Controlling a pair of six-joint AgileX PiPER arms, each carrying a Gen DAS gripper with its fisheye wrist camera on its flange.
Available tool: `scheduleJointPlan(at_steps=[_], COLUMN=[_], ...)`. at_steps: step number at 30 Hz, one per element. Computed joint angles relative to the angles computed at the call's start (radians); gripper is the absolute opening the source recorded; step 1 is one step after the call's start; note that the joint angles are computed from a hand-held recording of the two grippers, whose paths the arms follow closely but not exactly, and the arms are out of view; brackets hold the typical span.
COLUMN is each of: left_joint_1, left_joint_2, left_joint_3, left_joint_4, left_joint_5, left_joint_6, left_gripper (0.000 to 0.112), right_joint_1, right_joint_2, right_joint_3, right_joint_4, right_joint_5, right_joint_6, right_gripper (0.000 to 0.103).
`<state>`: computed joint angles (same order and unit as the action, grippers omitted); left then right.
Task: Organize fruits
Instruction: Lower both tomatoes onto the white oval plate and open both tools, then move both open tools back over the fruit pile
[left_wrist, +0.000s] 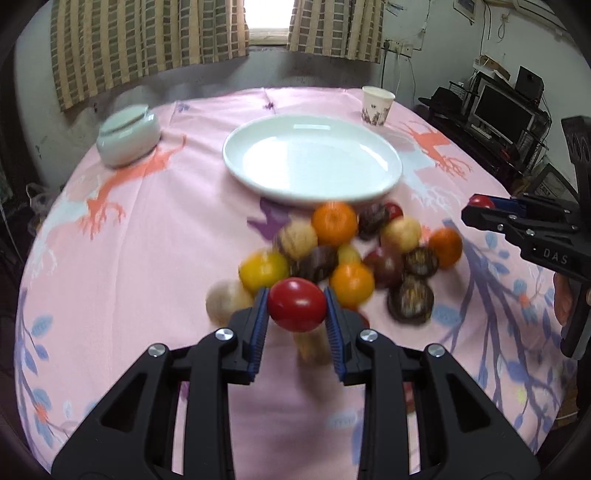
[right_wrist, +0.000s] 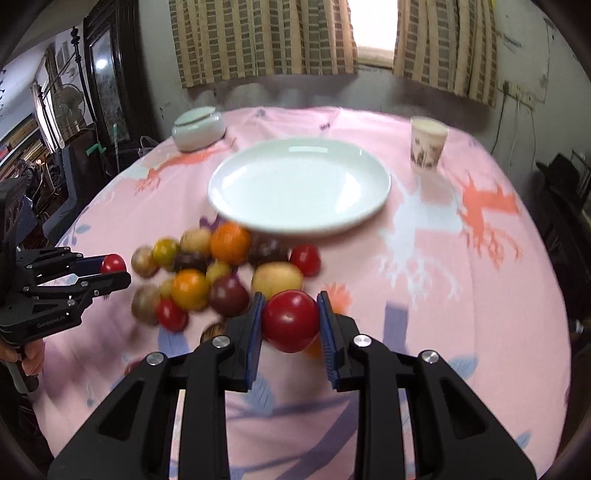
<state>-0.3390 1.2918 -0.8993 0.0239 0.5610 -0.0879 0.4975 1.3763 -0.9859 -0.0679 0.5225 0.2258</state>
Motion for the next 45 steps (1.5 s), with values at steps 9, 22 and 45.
scheduleJointPlan(at_steps=[9,22,45], left_joint_1=[0.037,0.087,-0.074], left_joint_2=[0.621,0.666,0.045], left_joint_3=[-0.684,-0.810,0.044], left_joint_4=[0.020,0.023,0.264], left_joint_5=[0.190,0.145,-0.078], left_joint_6=[-0.047,-0.149,-0.368], left_gripper=[0.030,0.085,0.092], right_joint_1=[-0.173,-0.177,-0.059], right_joint_2=[0.541,0.618,0.040], right_joint_3=[-0.574,-0.708,0.073], right_joint_4=[0.158,-0.004,0.119], right_joint_5=[0.166,0.073,-0.052], right_joint_6=[-0.132,0.004,-0.044], right_gripper=[0.029,0.068,0.073])
